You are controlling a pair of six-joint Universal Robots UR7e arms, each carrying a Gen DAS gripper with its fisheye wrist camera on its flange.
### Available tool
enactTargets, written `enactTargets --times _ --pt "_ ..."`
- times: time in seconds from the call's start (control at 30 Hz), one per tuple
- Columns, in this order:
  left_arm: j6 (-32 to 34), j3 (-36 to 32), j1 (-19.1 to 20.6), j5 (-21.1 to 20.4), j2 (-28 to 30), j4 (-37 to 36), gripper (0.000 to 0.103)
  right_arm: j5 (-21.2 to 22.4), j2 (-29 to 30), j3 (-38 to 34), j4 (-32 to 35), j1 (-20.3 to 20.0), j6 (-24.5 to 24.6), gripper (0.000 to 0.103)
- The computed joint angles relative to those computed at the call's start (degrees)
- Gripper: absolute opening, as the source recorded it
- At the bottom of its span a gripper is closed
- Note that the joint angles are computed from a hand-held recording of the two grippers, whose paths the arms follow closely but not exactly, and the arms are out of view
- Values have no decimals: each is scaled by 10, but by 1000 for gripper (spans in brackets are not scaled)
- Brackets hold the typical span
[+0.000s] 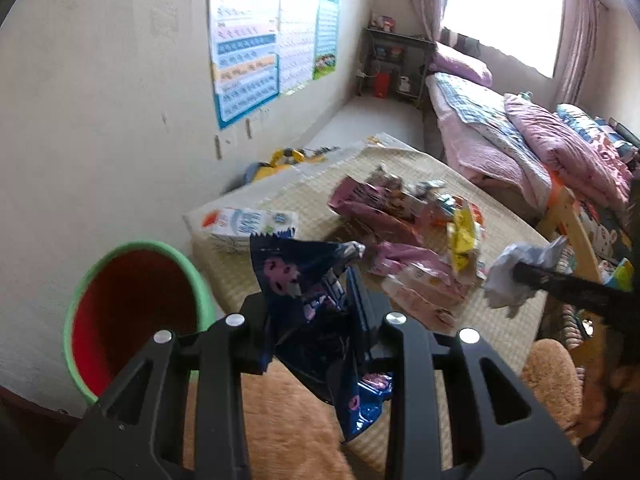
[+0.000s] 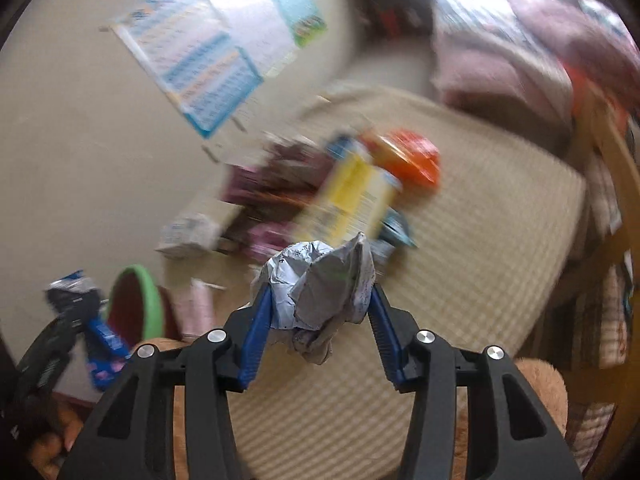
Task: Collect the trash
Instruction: 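Carry both items over the red bin and open both tools to drop them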
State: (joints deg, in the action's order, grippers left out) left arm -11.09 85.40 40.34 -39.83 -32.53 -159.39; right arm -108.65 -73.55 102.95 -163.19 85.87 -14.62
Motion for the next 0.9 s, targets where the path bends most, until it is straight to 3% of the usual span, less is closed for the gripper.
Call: enactTargets --times 0.27,0.47,0.73,0.9 --pt "-5 37 19 111 -42 -24 29 39 74 -54 15 78 -67 47" --pt "-106 74 52 161 -97 46 29 53 154 -118 60 111 -88 47" --pt "-213 118 85 177 -156 112 29 37 260 -208 113 146 -117 47" --pt "-246 132 93 176 -172 130 29 26 293 -223 118 159 -131 47"
